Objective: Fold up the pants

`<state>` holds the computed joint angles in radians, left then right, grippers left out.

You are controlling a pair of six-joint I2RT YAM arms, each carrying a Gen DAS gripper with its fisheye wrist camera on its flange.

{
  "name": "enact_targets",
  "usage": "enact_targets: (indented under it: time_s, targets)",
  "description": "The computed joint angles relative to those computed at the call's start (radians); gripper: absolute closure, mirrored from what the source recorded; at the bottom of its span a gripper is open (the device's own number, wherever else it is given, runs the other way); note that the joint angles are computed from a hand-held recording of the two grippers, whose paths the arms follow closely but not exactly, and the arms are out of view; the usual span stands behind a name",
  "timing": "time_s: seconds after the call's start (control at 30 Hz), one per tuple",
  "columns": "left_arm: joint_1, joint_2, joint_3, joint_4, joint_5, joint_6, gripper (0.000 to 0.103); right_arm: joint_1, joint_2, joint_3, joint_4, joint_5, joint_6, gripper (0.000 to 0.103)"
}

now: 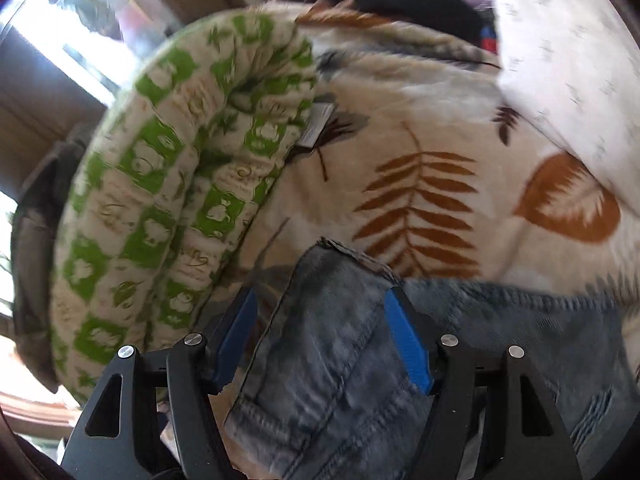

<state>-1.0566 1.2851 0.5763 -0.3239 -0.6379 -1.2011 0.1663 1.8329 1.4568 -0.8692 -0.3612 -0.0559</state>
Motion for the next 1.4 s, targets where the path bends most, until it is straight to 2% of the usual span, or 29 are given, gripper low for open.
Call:
enact_targets:
  time_s: [0.13, 0.27, 0.33, 0.37, 0.43, 0.47, 0.6, 0.83, 1.1, 1.3, 1.37, 1.4]
  targets:
    - [0.048, -0.015, -0.019, 0.008, 0.037, 0.001, 0.004, 0.061, 0.101, 0.082, 0.014, 0.086, -0.013, 0.03]
    - [0.079, 0.001, -0.03, 0.023, 0.073, 0.003, 0.004, 0.093, 0.201, 0.138, 0.0, 0.146, -0.026, 0.029]
    - [0.091, 0.002, -0.034, 0.033, 0.088, 0.009, 0.004, 0.105, 0.221, 0.118, 0.017, 0.2, -0.037, 0.04]
    - [0.092, 0.0, -0.039, 0.047, 0.096, 0.015, 0.004, 0.106, 0.227, 0.107, 0.023, 0.214, -0.04, 0.056]
    - [0.097, 0.003, -0.04, 0.08, 0.11, 0.044, 0.004, 0.098, 0.201, 0.048, 0.077, 0.223, -0.052, 0.064]
    - [0.088, 0.006, -0.037, 0.095, 0.105, 0.061, 0.004, 0.092, 0.185, 0.026, 0.09, 0.22, -0.068, 0.076]
    - [0.071, 0.023, -0.03, 0.174, 0.097, 0.151, 0.004, 0.047, 0.115, -0.043, 0.115, 0.191, -0.074, 0.089]
    - [0.138, 0.081, -0.041, 0.344, 0.203, 0.271, 0.004, -0.036, -0.072, -0.187, 0.179, 0.082, -0.094, 0.091]
    - [0.22, 0.161, -0.046, 0.503, 0.337, 0.32, 0.004, -0.14, -0.206, -0.259, 0.203, -0.045, -0.069, 0.091]
    - [0.255, 0.219, -0.065, 0.736, 0.505, 0.365, 0.005, -0.206, -0.253, -0.284, 0.23, -0.114, -0.062, 0.091]
    - [0.252, 0.219, -0.07, 0.772, 0.53, 0.379, 0.007, -0.23, -0.279, -0.297, 0.226, -0.132, -0.072, 0.091]
    - [0.252, 0.225, -0.068, 0.788, 0.545, 0.387, 0.016, -0.244, -0.296, -0.306, 0.224, -0.143, -0.078, 0.091]
